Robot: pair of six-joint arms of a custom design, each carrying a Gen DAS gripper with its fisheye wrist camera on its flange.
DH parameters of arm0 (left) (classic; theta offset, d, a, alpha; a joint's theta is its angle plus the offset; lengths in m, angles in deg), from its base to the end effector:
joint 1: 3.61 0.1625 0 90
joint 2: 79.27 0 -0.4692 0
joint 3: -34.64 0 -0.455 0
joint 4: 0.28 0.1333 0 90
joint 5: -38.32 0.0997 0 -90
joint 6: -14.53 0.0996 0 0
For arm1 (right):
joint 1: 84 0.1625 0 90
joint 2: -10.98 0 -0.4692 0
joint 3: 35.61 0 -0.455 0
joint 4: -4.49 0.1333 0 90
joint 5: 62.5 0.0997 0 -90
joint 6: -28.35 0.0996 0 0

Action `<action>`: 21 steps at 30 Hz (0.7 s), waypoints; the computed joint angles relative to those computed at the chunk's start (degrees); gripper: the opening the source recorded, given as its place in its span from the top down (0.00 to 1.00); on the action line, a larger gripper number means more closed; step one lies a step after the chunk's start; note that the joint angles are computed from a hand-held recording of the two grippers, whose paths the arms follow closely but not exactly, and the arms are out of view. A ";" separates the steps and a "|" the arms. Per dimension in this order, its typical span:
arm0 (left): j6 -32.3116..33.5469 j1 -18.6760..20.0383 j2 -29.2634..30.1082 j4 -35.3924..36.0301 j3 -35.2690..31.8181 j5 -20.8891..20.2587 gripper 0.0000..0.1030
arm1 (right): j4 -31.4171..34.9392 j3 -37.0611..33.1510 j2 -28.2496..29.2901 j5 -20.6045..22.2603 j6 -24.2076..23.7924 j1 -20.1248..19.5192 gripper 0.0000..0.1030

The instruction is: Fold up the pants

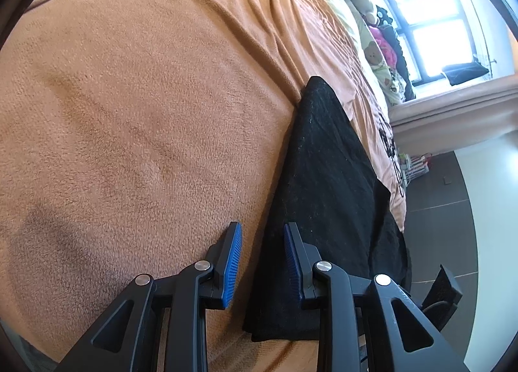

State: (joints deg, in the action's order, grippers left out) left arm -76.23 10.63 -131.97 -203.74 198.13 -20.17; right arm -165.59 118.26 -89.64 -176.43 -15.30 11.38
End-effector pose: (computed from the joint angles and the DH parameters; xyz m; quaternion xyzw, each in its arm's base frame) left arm -0.1738 -0.2353 0.0302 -0.1319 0.9531 -0.2722 0.0096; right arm 0.1221 -0.3057 0.2229 0.3511 -0.8858 0.1483 0.2649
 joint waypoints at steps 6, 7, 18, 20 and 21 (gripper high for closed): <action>-1.20 -1.09 -0.50 1.03 0.07 0.19 0.71 | 2.23 -0.11 -4.19 3.15 -0.21 -0.05 0.87; -1.28 -1.16 -0.47 1.11 0.03 0.15 0.71 | 3.74 -0.27 -5.90 4.27 -0.07 -0.59 0.88; -2.88 -1.36 -3.03 6.82 -1.27 0.77 0.71 | 14.75 -3.70 -22.14 14.61 -0.25 -9.09 0.91; -3.27 -1.46 -4.27 9.03 -1.49 0.72 0.71 | 17.51 -4.88 -24.71 17.65 0.25 -11.67 0.91; -3.63 -1.59 -4.98 10.31 -1.56 0.84 0.71 | 18.71 -5.37 -25.75 19.22 0.30 -12.89 0.91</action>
